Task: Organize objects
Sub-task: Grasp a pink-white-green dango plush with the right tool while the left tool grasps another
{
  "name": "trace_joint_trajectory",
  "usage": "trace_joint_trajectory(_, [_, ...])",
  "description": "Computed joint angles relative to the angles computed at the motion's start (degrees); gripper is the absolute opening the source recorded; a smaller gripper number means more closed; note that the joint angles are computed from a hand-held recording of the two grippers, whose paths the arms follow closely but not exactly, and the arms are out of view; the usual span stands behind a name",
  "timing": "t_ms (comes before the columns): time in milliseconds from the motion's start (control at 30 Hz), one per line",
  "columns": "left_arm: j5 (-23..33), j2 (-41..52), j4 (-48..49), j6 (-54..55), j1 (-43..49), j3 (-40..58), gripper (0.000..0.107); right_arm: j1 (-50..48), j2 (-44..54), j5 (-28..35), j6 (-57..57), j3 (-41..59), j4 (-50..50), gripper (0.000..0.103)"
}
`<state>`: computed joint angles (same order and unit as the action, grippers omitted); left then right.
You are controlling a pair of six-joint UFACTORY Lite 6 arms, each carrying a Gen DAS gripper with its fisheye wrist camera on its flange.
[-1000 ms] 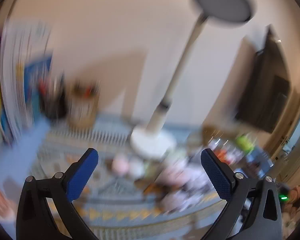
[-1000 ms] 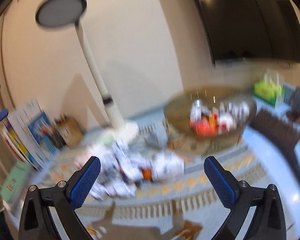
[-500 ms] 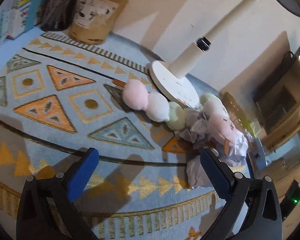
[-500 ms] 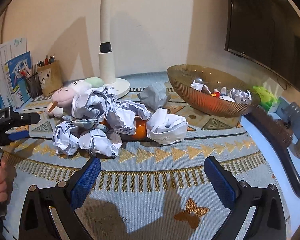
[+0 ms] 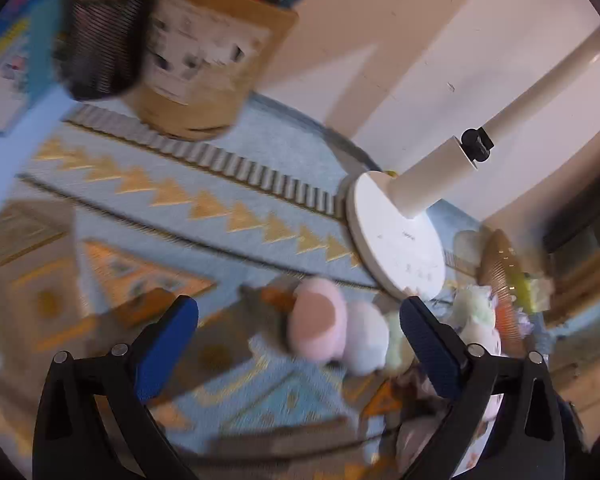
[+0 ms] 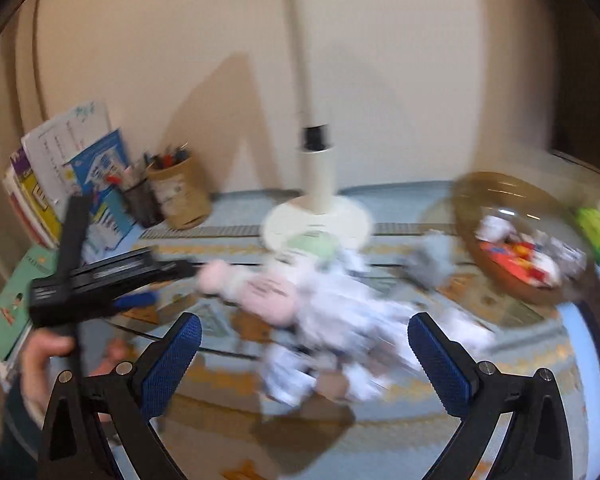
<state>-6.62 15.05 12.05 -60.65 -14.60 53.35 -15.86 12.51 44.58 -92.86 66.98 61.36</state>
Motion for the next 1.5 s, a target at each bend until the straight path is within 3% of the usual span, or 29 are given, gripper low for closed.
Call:
trace_joint_trajectory(67, [-7.1,2.6,4.7,-4.9,1.1,-0.6,0.100,6.6,0.7,-8.6,1.8,-1.0,-0.2,0.094])
trace_joint_trajectory(133, [-10.3,2.7,3.9,-3.1,0.8,-1.7,0.100,12.2,1.6,-18.1,2.9,-2.0,-0.3,0.084])
trace_joint_trajectory(200, [-9.7,2.7,-0.9,2.8,-0.2,-1.5,0.100,16.4,4.2,-24.8,5.1,-1.2,-1.8,0.079])
trace_joint_trajectory(267, [-9.0,3.0,-6.4,9.2,-1.4,-1.0,0.100,18.2,7.0,-28.5,7.4,0.0,-4.8,0.059])
trace_joint_trajectory(367, [-9.3,3.0,-5.3,9.4,-2.3,-0.8,0.096,15.5,6.1,-25.9,-2.1,-1.2,4.0,0.055])
trace_joint_trajectory(467, [-6.8,4.8,0.5,5.4,-3.7,2.0,0.092,9.0,5.0,-14.1,-5.5,-1.0,6.5,0.054])
trace_joint_trajectory(533, [-3.2,4.7,10.9,-2.4,-5.0,3.7,0.081,4.2,2.8,-7.7,-8.7,-2.1,8.7,0.054])
trace_joint_trajectory(733, [-8.3,-1.3,45.6,-35.2,-12.7,-2.7,0.081,-14.1,-3.9,15.1,-15.7,-2.8,9.4,0.054])
trace_joint_trajectory(800, [-3.5,-4.4,50.1,-37.9,-19.1,-4.0,0.081,-20.4,-3.5,21.5,-18.4,-1.9,8.9,0.054])
trace_joint_trajectory(867, [8.5,-8.1,45.1,-32.2,-26.2,-4.0,0.081,-26.3,-2.0,26.3,-21.2,-1.0,7.5,0.054])
trace_joint_trajectory(967, [25.9,-9.8,45.6,-33.5,-30.3,-0.4,0.083,-31.7,1.3,26.5,-24.2,-0.1,5.1,0.054])
trace_joint_trajectory(1033, [33.5,-5.9,47.9,-34.0,-29.5,4.2,0.083,-33.7,3.9,24.1,-26.3,-0.2,4.1,0.054])
trace_joint_trajectory(1133, [31.4,3.8,38.8,-19.4,-25.2,13.4,0.082,-34.4,9.4,20.9,-24.6,2.7,1.4,0.054])
trace_joint_trajectory(1200, [34.1,11.3,37.8,-15.1,-24.9,20.5,0.082,-34.6,12.2,19.6,-24.1,4.2,0.3,0.054])
trace_joint_trajectory(1267, [34.3,13.9,38.7,-15.5,-23.6,22.0,0.077,-34.3,13.7,17.7,-24.7,4.5,-0.4,0.054])
trace_joint_trajectory(1300, [32.5,14.9,37.0,-14.5,-22.6,22.4,0.062,-34.4,14.0,16.7,-25.5,4.3,-0.2,0.054])
trace_joint_trajectory(1367, [28.9,13.8,39.4,-18.9,-22.0,20.3,0.050,-33.8,15.0,14.7,-26.8,4.4,-0.4,0.054])
trace_joint_trajectory(1500, [31.4,8.9,41.9,-25.2,-24.2,15.4,0.044,-33.0,17.7,12.5,-26.8,5.7,-1.9,0.055])
